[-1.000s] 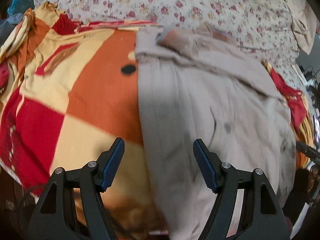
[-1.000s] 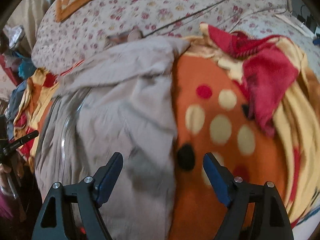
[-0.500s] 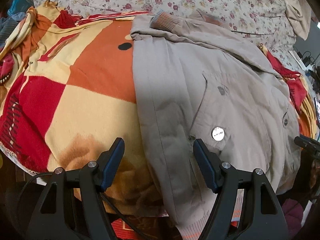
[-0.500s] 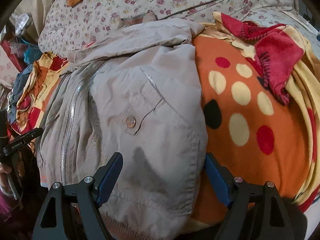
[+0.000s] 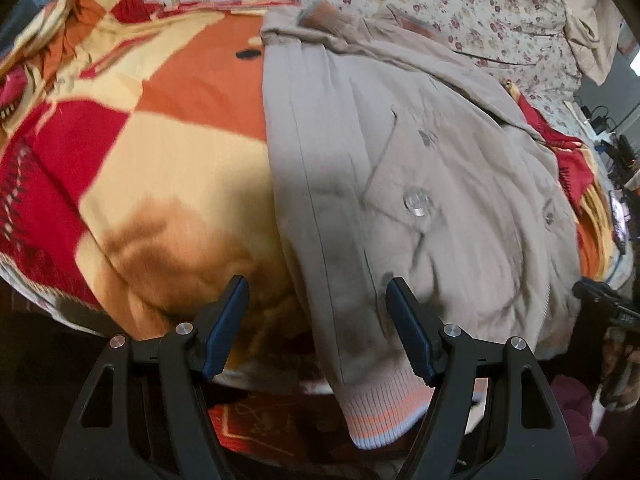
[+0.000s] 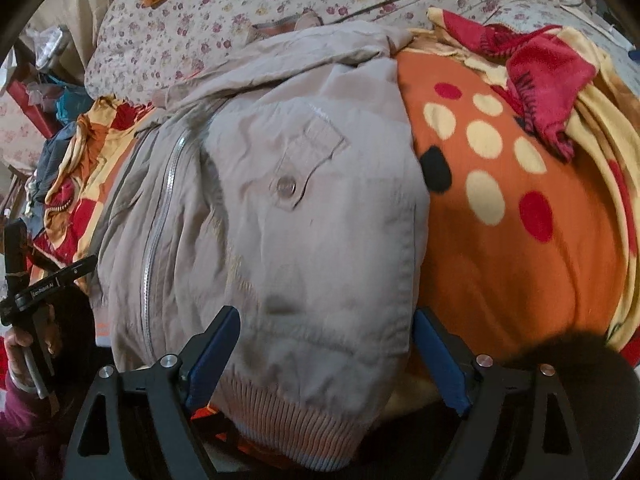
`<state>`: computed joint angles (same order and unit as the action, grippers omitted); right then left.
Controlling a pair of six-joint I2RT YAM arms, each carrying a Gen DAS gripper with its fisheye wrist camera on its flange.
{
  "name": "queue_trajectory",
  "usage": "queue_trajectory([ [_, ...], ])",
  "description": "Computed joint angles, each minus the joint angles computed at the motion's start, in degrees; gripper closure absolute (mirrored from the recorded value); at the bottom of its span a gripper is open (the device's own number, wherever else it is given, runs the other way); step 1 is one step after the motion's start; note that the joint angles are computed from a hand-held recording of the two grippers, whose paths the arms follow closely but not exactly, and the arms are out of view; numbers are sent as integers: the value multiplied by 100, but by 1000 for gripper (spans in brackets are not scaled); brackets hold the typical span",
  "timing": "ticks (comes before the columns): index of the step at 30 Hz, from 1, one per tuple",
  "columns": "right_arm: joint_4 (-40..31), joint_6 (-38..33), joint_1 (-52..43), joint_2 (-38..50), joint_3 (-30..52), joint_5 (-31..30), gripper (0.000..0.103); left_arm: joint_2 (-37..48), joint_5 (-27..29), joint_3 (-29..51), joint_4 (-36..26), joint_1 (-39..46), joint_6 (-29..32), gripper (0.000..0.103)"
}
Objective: Fold large clothes
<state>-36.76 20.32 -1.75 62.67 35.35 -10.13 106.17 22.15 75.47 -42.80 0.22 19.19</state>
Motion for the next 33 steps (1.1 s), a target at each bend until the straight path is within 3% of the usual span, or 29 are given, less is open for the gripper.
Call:
queue_trajectory([
  [5,-19,90,58,-129,-174,-167,16,-20,227,-173,-373,84,235,32],
  [14,81,246,184,-586,-508,-648,16,-369,369,-827,24,92,202,31],
  [19,121,162,210,-748,-632,-828,26,-322,388,-899,86,211,287,31],
  [22,134,124,212,-630,-661,-834,26,-252,427,-947,113,242,189,31],
  [26,173,49,128,-529,-656,-988,23,201,742,-618,-718,264,646,31],
  [29,287,43,42,-550,-722,-1181,17,153,529,-779,-456,226,484,31],
  [33,147,-82,199,-597,-700,-1196,17,64,677,-807,-424,267,462,31],
])
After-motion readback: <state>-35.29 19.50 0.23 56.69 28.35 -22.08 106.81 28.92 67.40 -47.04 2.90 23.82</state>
